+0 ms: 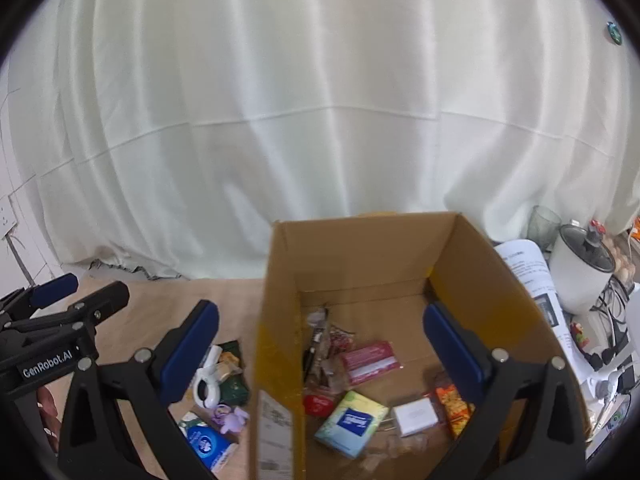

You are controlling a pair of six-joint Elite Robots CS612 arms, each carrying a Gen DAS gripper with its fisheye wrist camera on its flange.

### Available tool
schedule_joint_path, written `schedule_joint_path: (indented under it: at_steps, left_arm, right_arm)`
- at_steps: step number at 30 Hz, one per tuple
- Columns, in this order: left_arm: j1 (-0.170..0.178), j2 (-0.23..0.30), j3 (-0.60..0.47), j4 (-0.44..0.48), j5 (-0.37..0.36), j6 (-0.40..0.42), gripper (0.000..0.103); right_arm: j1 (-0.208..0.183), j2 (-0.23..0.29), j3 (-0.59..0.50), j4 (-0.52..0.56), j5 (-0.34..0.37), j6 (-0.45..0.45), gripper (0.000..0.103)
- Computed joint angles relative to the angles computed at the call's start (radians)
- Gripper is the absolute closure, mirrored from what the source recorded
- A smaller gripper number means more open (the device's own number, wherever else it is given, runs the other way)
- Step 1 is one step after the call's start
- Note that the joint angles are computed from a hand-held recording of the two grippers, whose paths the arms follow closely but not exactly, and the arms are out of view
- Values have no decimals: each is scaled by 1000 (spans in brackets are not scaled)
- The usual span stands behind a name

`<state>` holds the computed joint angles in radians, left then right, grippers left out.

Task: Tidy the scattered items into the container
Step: 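Move both tools back over the remaining pile of items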

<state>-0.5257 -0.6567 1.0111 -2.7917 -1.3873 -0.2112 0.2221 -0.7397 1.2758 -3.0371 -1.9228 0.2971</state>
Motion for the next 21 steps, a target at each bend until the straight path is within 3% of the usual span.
schedule_joint_path:
  at_steps: [7,12,16,21]
  left_arm:
    - [39,-15,46,-21,20,8,17]
    - [67,-16,58,-24,-17,7,17]
    - [82,-9,63,-13,-1,14,17]
    - [108,0,68,1,-89,-20,17]
  right_arm:
    - [30,43,-85,23,8,-12,0]
    - [51,78,-151,46,49,-38,0]
    - [57,105,-194,81,85,-48,0]
    - [64,145,-256,159,81,-48,0]
